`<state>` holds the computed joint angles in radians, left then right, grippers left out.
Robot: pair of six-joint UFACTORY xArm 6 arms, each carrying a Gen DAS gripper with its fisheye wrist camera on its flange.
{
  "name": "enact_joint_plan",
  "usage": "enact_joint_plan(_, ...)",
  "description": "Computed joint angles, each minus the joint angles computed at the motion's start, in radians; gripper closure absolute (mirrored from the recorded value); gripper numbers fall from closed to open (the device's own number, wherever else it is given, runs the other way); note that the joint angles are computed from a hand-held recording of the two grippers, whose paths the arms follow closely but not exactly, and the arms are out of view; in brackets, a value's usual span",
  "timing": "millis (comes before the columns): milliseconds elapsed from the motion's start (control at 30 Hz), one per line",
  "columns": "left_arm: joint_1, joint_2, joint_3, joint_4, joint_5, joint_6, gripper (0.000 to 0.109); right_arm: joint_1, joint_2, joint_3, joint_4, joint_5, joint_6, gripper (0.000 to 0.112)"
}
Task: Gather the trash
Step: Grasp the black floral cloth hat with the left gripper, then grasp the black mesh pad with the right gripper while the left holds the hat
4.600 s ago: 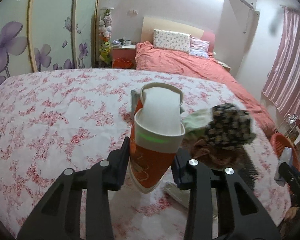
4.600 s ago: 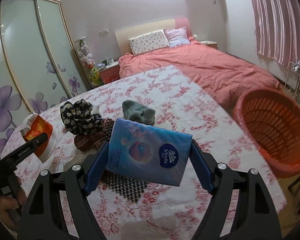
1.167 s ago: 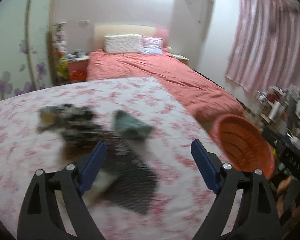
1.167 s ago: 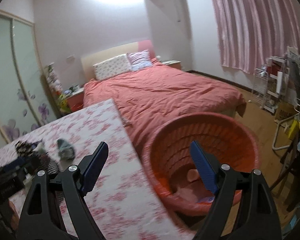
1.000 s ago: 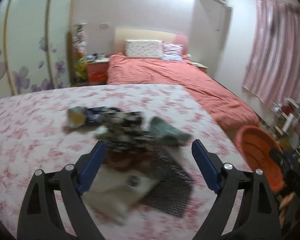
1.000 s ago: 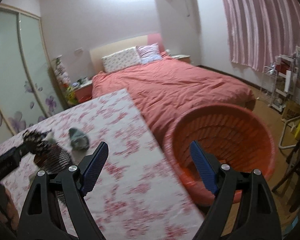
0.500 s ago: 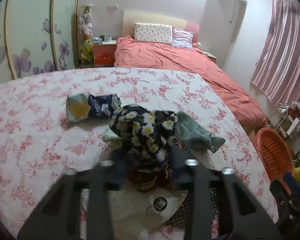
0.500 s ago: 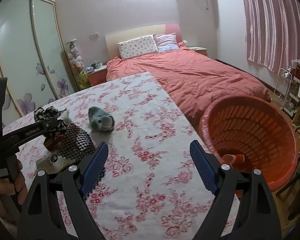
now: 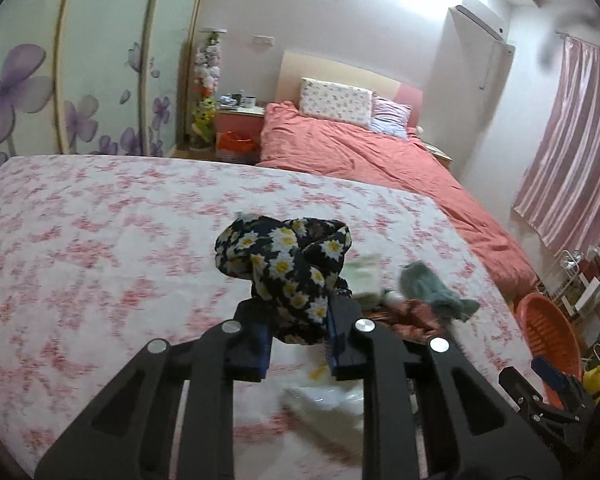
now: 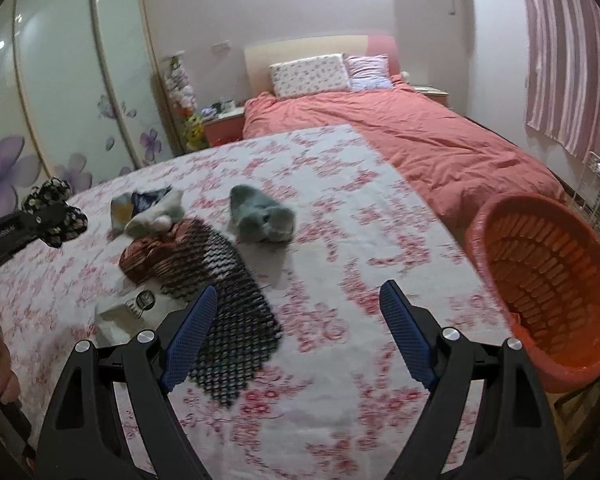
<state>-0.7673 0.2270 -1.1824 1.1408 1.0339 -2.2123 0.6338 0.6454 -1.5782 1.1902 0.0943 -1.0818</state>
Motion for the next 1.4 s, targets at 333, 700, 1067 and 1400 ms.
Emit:
enact_joint_plan(333, -0.011, -0.071, 0.108, -0.001, 0.006, -0.056, 0.087, 0.014, 0.010, 0.031, -0.285, 0.043, 0.224, 0.046)
enact_joint_plan(700, 0.000, -0.058, 0.116, -0.009, -0.038, -0.064, 0.087, -0.020, 0.095, -0.071, -0.712, 0.122, 0.614, 0.059)
enact_joint_plan(1067, 0.002, -0.042, 0.100, -0.006, -0.051, -0.048, 0.087, -0.032, -0.010, 0.003, -0.177, 0.147, 0.157, 0.059)
enact_joint_plan(1400, -0.005, -0.031, 0.081, -0.017, -0.043, -0.028, 0.087, -0.056, 0.156, -0.214, -0.514, 0.247, 0.531, 0.063)
